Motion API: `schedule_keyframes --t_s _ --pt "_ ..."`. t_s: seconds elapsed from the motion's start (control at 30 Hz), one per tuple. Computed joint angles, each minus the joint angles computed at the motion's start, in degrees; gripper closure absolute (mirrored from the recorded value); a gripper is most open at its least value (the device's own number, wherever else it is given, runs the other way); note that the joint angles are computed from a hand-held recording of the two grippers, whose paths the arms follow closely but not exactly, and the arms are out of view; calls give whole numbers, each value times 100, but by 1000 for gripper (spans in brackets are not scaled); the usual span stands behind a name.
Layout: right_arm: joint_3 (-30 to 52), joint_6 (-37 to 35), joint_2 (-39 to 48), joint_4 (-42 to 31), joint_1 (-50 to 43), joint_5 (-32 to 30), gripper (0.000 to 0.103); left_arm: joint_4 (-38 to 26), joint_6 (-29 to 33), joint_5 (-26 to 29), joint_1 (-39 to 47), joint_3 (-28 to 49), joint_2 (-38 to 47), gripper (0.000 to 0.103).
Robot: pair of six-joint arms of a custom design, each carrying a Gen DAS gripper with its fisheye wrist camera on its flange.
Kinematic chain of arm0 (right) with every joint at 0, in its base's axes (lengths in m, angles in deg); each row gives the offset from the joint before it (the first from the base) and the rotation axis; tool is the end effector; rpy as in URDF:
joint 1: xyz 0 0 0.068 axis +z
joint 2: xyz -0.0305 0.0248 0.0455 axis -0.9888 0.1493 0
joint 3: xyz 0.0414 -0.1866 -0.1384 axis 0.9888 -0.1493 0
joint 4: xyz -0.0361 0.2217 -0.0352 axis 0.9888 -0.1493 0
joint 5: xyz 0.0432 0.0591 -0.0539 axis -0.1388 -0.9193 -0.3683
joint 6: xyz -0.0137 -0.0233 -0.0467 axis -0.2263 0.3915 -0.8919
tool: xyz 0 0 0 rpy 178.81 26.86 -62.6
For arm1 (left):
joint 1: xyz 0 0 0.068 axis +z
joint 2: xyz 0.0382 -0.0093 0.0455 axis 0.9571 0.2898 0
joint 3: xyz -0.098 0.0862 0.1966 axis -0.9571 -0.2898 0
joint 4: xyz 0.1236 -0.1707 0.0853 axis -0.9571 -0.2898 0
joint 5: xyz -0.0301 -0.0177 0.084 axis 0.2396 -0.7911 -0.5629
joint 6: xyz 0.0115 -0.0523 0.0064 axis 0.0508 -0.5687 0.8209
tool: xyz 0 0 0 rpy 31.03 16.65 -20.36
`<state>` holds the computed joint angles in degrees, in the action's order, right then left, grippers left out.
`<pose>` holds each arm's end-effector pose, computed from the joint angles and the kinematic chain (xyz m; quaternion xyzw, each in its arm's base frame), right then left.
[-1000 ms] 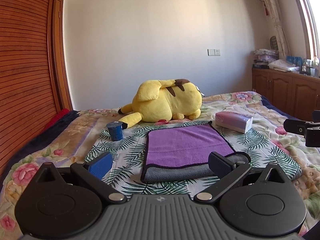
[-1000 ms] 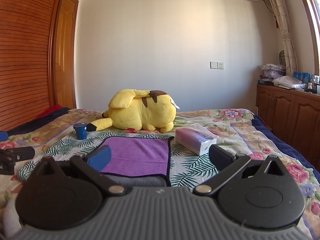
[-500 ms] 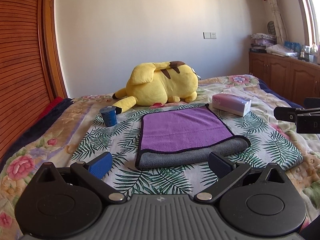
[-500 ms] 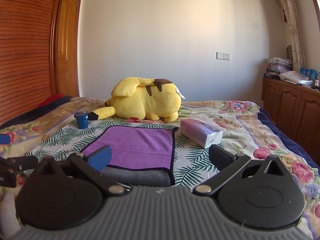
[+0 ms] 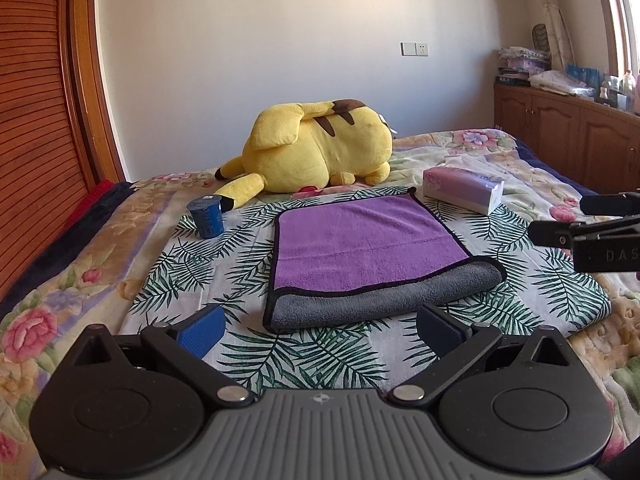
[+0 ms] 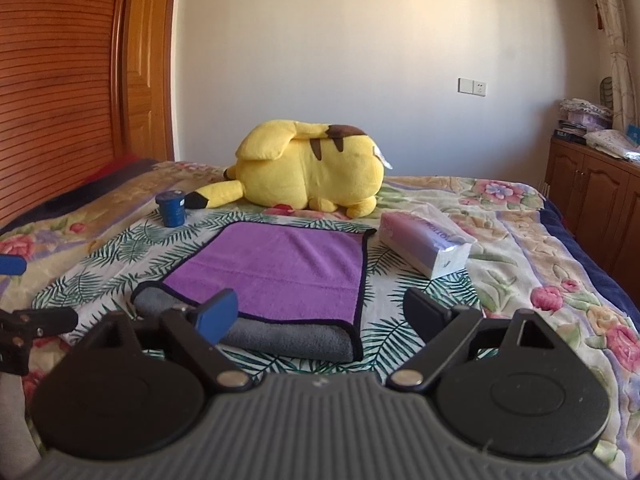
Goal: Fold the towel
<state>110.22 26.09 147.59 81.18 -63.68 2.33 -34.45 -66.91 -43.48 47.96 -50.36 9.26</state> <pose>0.3247 0.1129 0.1230 -0.2437 0.8015 0.1526 0.5244 0.1872 -0.0646 0.1331 -0.0741 0.8618 0.1175 0.4878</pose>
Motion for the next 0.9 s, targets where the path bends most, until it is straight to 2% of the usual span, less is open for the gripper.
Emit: schedule_keyframes --t_s 0.07,0.13,0.33,0.57,0.77,0.9 --pt "173 -80 84 -175 13 -47 13 73 84 137 120 21 31 16" --pt "313 -135 157 -306 28 -79 13 166 190 385 297 45 57 21" --pt "790 -292 467 -629 30 -138 14 240 395 865 764 247 329 23" --pt "1345 -383 835 -1042 15 -251 20 313 572 1436 1212 507 657 29" --pt "1792 -410 1115 -1350 10 -317 22 532 876 1836 1640 763 1064 32" --pt "2138 -433 1343 -1555 -31 -410 24 702 1058 2086 1933 933 1442 37"
